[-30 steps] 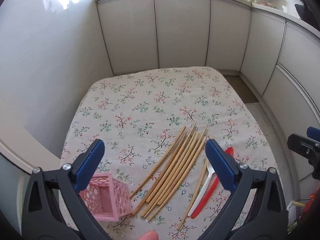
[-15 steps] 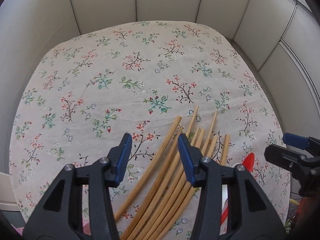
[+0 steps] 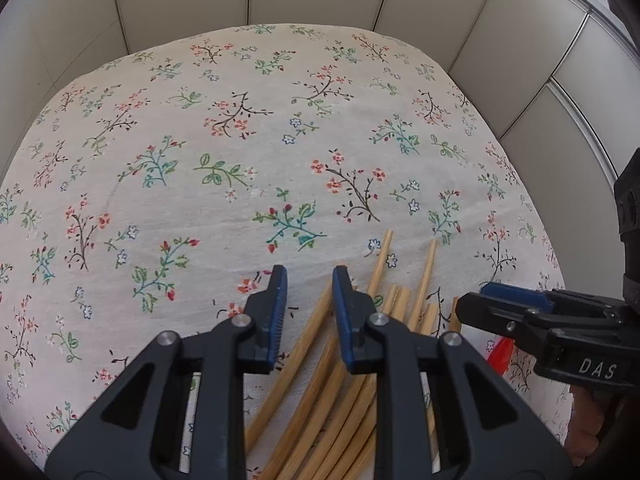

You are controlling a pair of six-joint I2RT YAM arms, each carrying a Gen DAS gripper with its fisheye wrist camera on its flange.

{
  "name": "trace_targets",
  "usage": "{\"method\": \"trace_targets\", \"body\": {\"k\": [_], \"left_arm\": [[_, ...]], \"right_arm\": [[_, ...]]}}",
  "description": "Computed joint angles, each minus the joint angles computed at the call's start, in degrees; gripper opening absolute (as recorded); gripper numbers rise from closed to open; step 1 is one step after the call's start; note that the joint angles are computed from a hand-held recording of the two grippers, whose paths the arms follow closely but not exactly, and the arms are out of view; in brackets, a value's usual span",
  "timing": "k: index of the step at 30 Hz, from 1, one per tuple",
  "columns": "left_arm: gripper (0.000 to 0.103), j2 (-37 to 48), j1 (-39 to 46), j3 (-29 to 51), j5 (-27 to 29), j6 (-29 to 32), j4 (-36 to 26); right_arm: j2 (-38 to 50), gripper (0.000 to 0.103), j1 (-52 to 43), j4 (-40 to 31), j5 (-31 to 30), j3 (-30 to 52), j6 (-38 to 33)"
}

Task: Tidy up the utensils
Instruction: 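Grasp a bamboo chopstick with the left tool while the right tool grasps another chopstick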

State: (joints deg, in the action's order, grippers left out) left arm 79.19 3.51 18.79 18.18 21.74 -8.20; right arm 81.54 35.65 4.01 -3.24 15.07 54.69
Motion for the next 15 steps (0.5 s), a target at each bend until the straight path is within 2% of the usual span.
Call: {"method": "trace_targets", "body": {"k": [5,8,9,12,15], "left_arm": [[0.024,1.1,-3.4,-0.4,-3.1,-1.6,0.9],[0.024,1.3,-5.2,-0.3,-4.6,-3.2,1.1],[0.02,1.4,-5.7,-0.2,-4.8,-3.8,0.9],[0.015,1.2,-6.0,-0.2,-4.7,-5.3,0.8],[0.013,-0.4,-5.6,-1.0,-5.0,-6.2,1.0]], "right_arm": [[3.9,0.034,-0.5,5.8,-2.0,-0.3,0.5],[6.0,0.018,-0.8,8.5,-3.6,-0.4,0.3],[6.8,0.014,-1.0,10.3,-4.4,-0.8,0.6],[7.0,0.013,-1.2,12.9,-5.1,-2.0,1.4],[4.1,0.012,-1.2,11.9,-4.4,-3.1,1.9]]}}
